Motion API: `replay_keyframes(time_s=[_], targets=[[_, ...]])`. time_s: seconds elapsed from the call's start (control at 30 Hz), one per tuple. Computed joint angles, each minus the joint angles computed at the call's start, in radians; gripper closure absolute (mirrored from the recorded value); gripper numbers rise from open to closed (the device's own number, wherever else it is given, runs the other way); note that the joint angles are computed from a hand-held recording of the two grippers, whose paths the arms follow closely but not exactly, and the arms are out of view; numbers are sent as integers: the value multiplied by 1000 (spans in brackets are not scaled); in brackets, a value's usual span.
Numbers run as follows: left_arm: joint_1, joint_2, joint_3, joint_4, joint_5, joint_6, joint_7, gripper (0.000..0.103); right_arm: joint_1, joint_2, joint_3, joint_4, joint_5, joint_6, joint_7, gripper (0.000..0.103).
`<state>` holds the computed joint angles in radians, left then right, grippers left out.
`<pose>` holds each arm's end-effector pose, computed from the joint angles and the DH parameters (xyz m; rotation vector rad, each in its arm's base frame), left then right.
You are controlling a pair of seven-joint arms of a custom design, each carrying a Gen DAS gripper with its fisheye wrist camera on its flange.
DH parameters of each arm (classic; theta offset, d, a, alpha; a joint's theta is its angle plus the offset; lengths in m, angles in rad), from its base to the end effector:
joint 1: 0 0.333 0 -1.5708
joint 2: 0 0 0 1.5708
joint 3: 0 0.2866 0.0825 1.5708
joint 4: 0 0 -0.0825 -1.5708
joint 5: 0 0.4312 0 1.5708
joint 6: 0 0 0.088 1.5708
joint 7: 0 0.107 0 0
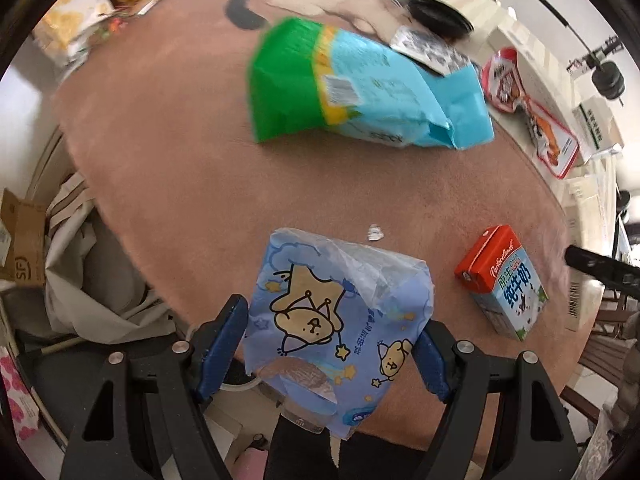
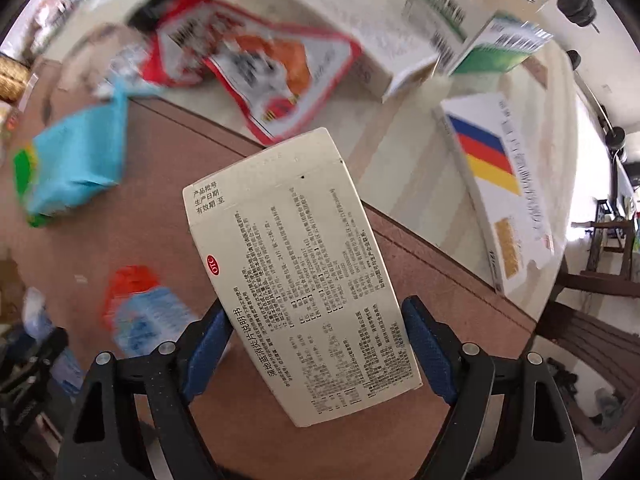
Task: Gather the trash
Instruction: 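Carry the blue bag and white box toward the trash bin with both tools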
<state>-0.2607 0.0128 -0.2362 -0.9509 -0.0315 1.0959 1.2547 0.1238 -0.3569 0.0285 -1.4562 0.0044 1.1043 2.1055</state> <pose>0.4333 -0.2381 0.8380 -1.9745 2.4072 -0.2093 0.4070 0.0670 0.7931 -1.7581 2.6014 -0.0118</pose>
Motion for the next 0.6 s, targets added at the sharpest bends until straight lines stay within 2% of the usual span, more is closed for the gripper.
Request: replay_keyframes(time_s=[0.17, 0.23, 0.3, 0.43, 0.6], targets=[[41, -34, 33, 70, 3, -30, 15, 28, 19, 72, 22, 256, 37, -61, 60, 17], [65, -85, 49, 41, -6, -21, 23, 28, 47, 127, 54, 378, 48, -90, 97, 17], [94, -129, 69, 12, -17, -12, 38, 28, 97, 190, 111, 471, 45, -94, 175, 17], [164, -303, 141, -174, -57, 25, 81, 28, 222, 234, 200, 478, 26, -9, 310, 17], [242, -549, 239, -491, -102, 51, 89, 28, 355, 223, 252, 326, 57, 131, 393, 17]])
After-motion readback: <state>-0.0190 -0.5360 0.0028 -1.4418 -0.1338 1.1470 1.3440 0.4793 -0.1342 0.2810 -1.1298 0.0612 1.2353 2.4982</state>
